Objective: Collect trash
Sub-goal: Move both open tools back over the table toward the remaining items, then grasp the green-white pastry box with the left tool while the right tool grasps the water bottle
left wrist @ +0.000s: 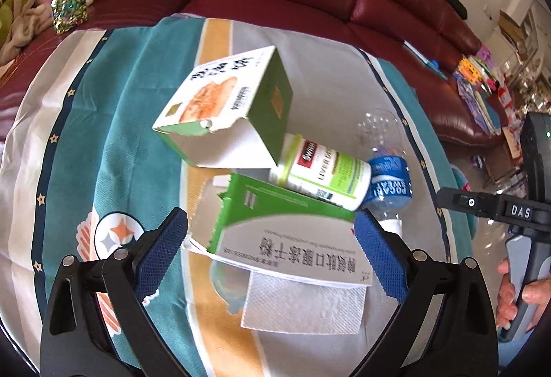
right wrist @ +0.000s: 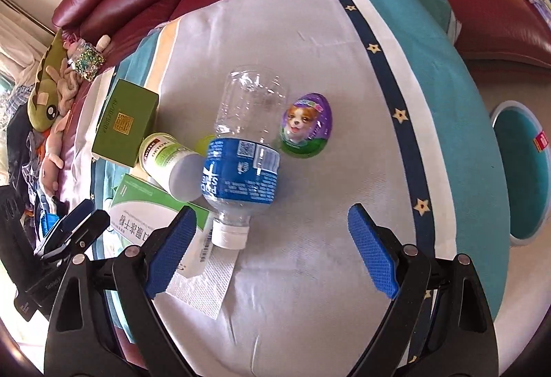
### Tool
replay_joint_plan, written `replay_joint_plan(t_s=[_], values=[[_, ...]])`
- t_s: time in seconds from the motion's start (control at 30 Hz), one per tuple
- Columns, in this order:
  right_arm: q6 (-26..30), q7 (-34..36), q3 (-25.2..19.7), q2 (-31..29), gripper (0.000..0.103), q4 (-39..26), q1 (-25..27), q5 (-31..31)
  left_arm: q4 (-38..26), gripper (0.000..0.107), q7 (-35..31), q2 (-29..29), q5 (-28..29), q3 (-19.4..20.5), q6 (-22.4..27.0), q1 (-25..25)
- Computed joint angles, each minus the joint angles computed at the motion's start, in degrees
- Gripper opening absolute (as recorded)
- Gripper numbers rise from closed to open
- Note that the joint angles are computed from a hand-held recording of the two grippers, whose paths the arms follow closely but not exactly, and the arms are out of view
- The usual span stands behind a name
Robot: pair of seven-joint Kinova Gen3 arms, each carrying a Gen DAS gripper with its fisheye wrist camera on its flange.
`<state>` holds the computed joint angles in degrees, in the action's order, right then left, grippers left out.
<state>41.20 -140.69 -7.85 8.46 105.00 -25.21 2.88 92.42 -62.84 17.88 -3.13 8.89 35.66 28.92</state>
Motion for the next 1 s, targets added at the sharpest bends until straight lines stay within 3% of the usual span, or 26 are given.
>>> replay_joint_plan(t_s=[0.23,0.63,0.7,0.77,0.83,0.9,1.0], values=[[0.27,0.34,0.45,2.37,0.086,-1.76,-0.20,0.02,-1.80,0.097,1.04,2.42,2.22,-0.87,-3.25,-1.79],[-0.41,2.08,1.58,5.10,0.086,-3.50,0.79,0.24,-4.91,0.076,5.96,8.16,3.35,-2.72,-9.58,-0.30],[-0.36,2.48,1.68,5.71,0.086,-4.07,0.90,-0.02,-5.61,0.069,5.94,9.02,3.24,-2.66,-10.11,-0.30],[-0.62,2.52,1.84,6.28,0.086,-4.65,0.70,0.10,-6.43,0.034,5.14,9.69,2.92,-2.41,-10.11,-0.40],[-0.92,3.48,1.66,6.95,0.085,-5.27,0.92,-0.48,-6.58,0.017,3.23,9.93,3.00,-1.51,-10.29,-0.94],[-1.68,4.69,1.42,7.51,0.080,-5.70,1.11,-1.22,-6.59,0.009,1.63,9.84,2.48,-1.33,-10.07,-0.77],[-2.12,7.95,0.61,8.73,0.062,-6.76,2.38,-3.92,-7.30,0.007,-2.98,10.25,3.50,1.13,-8.00,-2.65]])
